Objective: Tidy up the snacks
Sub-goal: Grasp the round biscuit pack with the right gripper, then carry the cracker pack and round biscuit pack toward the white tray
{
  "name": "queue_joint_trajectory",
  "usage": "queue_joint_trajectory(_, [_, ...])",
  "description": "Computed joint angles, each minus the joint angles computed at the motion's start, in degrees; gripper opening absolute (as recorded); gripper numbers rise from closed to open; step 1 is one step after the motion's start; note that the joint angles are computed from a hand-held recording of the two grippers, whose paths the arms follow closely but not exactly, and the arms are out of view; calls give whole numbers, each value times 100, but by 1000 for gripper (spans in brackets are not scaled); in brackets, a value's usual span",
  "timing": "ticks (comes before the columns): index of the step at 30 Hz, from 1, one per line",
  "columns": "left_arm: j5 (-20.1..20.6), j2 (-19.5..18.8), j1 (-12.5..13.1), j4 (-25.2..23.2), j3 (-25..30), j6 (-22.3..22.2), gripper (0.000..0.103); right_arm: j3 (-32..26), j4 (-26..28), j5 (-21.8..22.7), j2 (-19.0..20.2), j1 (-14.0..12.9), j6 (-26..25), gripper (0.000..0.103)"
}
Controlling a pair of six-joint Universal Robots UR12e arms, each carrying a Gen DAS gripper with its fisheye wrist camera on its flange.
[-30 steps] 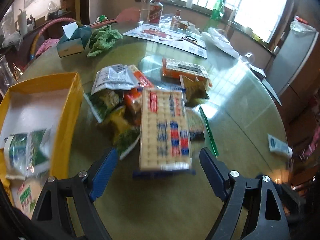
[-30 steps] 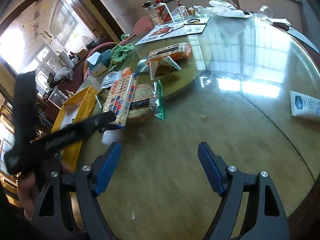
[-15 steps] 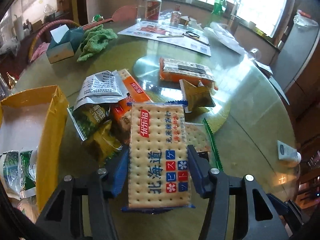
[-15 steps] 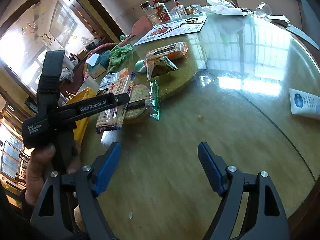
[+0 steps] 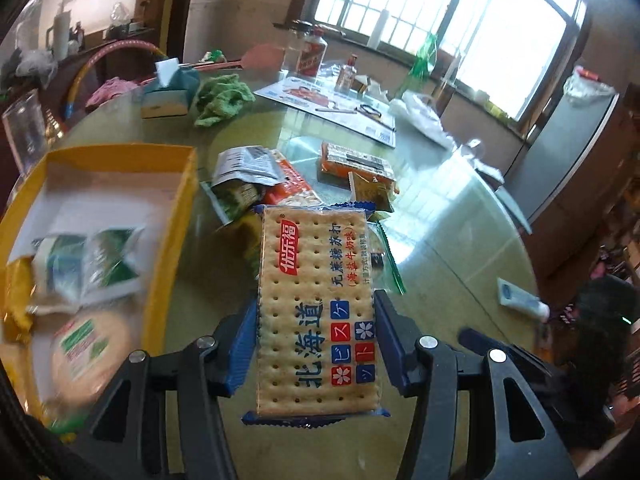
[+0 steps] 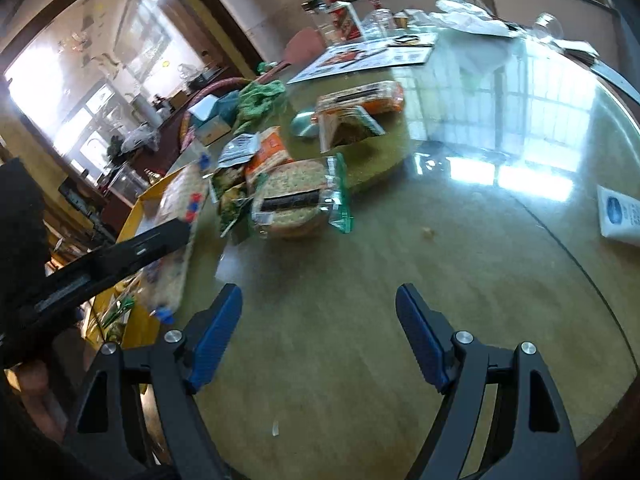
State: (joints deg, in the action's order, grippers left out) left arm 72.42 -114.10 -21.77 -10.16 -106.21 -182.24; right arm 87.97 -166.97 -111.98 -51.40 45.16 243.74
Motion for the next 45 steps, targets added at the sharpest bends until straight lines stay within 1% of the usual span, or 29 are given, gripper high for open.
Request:
queue_joint_trajectory(5, [-124,291,206,291,-397,-175,55,-134,-22,167,62,-56,-434,80])
queue_joint_trajectory(7, [-154,378,287,370,-524,-281,55,-194,66,353,80,-138,-575,80])
queue_joint_trajectory(10, [-170,469,393,470,-655,-368,55,-294,98,536,130,-250,-673,80])
queue_joint_trajectory(12, [-184,500,437,540,-701,-413,55,-397,277,579,159,-328,-671,80])
queue_joint_trajectory(14, [-189,513,468,587,-725,-448,55,-487,325,678,196,-409,-673,85])
queue_joint_trajectory(15, [-205,519,485,600,-734,-456,55,-530,358,728,213,-443,-668,85])
queue_joint_trajectory(17, [-252,532,517,621,-754,-453,55,-749,696,677,293,-490,-588,88])
queue_joint_trajectory(19, [-275,531,548,676,-772,-497,55,-946,998,694,376,-527,-701,88])
queue_joint_trajectory(20, [-305,546,574,714,-808,-516,55,-1034,1155,741,418,-550,-666,88])
queue_joint_trajectory(22, [-310,549,605,742,-832,-533,55,-1175,1281,927,503,-595,-636,88])
queue_joint_trajectory(25, [-276,562,599,652,-850,-461,55,-1611,2068,603,664,-525,-666,88])
queue_joint_trajectory(27, [-285,549,601,622,-841,-443,55,-2037,2838,274,836,-454,-783,89])
queue_joint_trajectory(29, [-304,560,610,590,-849,-420,55,-2346,3384,-15,973,-393,-890,89])
queue_joint_trajectory(30, [-323,559,617,596,-850,-423,55,-2473,3616,-143,1034,-366,-950,89])
queue_joint_trajectory(32, [-300,572,617,584,-859,-402,55,-2573,3812,-319,1084,-329,-997,86])
queue_joint_trajectory(33, [-308,583,627,588,-880,-399,55,-2572,3832,-392,1087,-307,-1006,86])
queue_joint_trajectory(35, [-317,601,633,608,-901,-417,55,-2494,3865,-484,1037,-269,-927,79])
queue_joint_trajectory(37, [-297,606,628,611,-898,-432,55,-2379,3795,-502,974,-233,-817,77])
queue_joint_trajectory(41, [-283,597,608,589,-885,-413,55,-1870,3191,-469,732,-139,-699,77])
queue_joint_trajectory(45, [-271,613,566,584,-894,-359,55,-1390,2443,-478,533,-21,-629,77])
